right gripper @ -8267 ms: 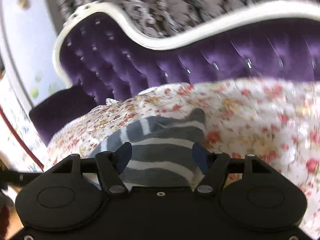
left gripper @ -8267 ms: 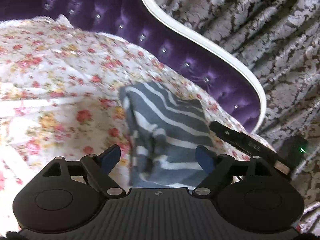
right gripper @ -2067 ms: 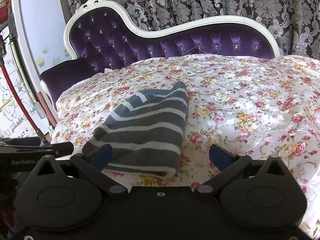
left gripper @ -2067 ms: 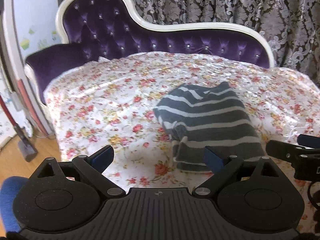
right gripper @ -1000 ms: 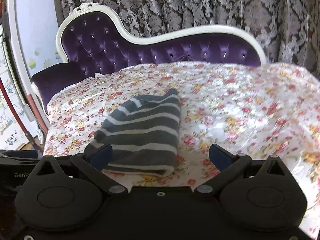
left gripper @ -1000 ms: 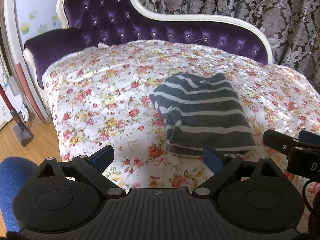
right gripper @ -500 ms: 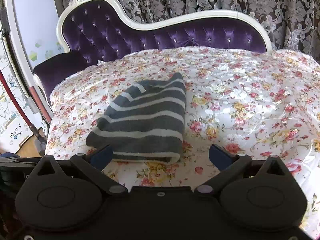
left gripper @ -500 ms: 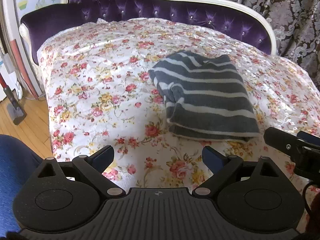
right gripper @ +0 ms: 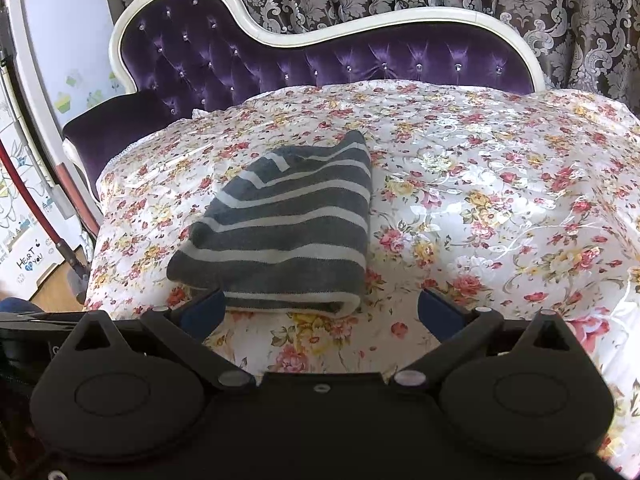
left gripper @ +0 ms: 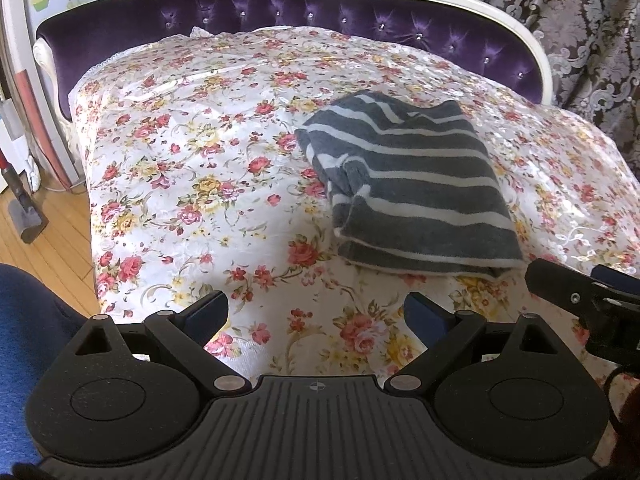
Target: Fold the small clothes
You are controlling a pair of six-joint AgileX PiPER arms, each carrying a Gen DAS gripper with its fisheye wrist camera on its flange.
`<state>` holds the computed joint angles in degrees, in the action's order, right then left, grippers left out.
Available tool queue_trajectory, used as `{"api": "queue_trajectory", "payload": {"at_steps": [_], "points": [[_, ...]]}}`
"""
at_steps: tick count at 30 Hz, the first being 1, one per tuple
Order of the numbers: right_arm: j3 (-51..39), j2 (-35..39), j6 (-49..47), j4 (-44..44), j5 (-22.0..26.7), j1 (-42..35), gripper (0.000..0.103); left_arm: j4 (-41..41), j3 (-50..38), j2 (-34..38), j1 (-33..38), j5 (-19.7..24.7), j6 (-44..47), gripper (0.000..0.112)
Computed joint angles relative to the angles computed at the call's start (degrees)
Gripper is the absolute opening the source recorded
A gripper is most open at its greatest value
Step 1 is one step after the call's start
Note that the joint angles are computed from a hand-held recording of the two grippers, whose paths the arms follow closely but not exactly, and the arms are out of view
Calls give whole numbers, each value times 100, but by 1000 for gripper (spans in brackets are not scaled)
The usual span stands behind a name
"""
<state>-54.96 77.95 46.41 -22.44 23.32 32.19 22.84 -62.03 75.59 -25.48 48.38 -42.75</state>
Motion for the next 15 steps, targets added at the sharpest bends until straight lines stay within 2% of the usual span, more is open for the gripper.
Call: {"api": "queue_trajectory", "payload": {"at_steps": [15], "points": [[6, 28, -176, 239, 26, -27, 102, 92, 41, -33, -39, 34, -54, 95]]}}
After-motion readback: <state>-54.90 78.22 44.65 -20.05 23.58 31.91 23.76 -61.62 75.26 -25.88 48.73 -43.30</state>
